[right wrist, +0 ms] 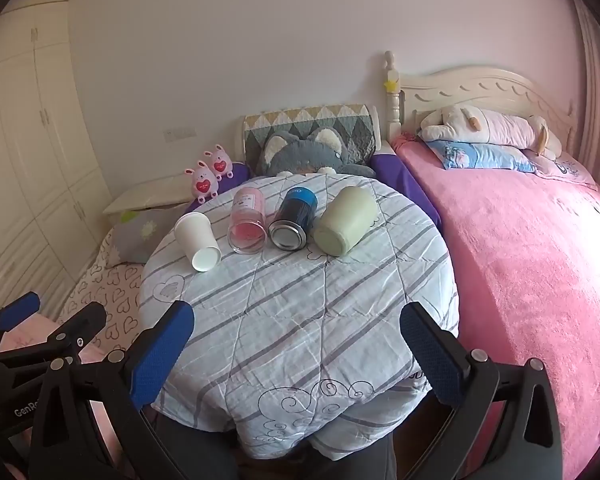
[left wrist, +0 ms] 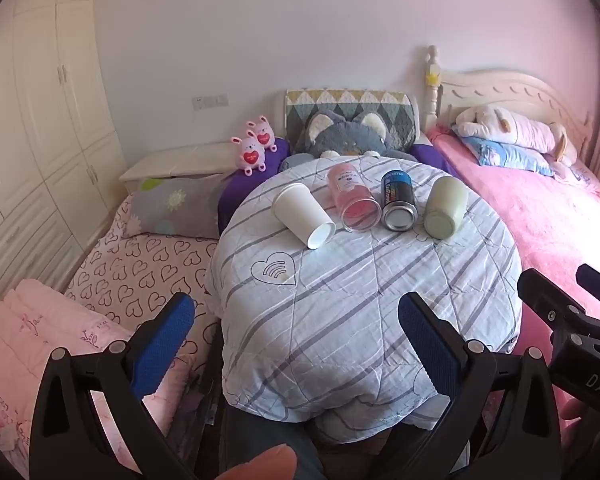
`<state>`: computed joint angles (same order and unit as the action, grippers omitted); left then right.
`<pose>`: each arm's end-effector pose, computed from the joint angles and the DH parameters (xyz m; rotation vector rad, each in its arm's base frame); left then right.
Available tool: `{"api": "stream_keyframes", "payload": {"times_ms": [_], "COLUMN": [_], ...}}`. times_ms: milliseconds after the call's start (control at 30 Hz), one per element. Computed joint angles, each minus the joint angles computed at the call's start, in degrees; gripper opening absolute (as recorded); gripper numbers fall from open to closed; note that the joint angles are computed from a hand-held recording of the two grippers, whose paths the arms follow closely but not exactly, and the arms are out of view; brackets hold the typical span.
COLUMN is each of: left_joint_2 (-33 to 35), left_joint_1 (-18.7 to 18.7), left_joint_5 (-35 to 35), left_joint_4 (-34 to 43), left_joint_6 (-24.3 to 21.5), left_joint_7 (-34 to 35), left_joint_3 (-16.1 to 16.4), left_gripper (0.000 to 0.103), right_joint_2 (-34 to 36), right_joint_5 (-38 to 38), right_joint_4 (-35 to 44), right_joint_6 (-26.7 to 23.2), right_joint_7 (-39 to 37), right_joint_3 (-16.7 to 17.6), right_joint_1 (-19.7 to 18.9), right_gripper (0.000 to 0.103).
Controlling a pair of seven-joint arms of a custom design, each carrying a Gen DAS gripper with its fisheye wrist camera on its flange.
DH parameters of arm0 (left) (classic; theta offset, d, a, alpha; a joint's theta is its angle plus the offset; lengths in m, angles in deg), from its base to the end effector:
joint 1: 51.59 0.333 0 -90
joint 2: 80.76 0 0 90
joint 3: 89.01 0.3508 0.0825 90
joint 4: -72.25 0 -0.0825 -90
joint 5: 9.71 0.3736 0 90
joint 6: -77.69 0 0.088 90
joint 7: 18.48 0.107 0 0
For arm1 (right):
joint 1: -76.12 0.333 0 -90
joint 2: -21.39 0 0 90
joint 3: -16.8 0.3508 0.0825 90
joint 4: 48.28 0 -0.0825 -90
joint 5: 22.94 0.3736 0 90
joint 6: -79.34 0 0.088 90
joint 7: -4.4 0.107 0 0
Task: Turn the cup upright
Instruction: 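Move the right tool toward the blue-and-black CoolTowel can lying on its side, then close the right gripper around the middle of the CoolTowel can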
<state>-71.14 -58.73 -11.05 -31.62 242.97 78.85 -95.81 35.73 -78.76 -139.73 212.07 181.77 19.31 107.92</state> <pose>0.6363 -0.1501 0.5955 -1.3926 1.9703 -0.9046 0.5708 0.3662 0.5826 -1.2903 1.9695 -0.8774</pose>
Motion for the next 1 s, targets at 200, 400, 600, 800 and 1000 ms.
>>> {"api": "stream_keyframes", "payload": {"times_ms": [200,400,600,800,1000], "left_joint_2": [2.36,4.94,9.7,15.79,23.62], "left_joint_1": [-1.84,-2.21,-2.8,-3.21,-3.68], "left_joint_5": [4.99,6.19,7.38,8.12,8.48], "left_joint_4": [2.79,6.52,13.54,22.67,34.93], "left_joint_6": [-1.25,-3.2,-6.48,-10.64,-16.22], "left_joint_7": [-4.89,-6.24,-7.65,-8.67,-9.23], "left_joint_3": [1.59,2.14,3.25,4.22,4.96], "left_gripper": [0.103,0.103,0.103,0.103,0.103], "right_joint_2": [0.73,3.27,7.36,13.98,22.85], "right_joint_5": [1.94,4.99,9.79,16.54,24.7], "right_joint_4": [1.1,4.14,9.17,18.21,31.72], "right_joint_6": [0.3,0.86,2.32,2.22,-0.64], "right_joint_7": [-1.82,-5.59,-11.63,-20.66,-31.31], "right_joint_3": [-0.04,-0.72,-1.84,-3.03,-3.96], "right_joint_1": [-0.66,-1.17,-2.01,-3.06,-4.35], "right_gripper": [0.103,0.103,0.103,0.103,0.103]}}
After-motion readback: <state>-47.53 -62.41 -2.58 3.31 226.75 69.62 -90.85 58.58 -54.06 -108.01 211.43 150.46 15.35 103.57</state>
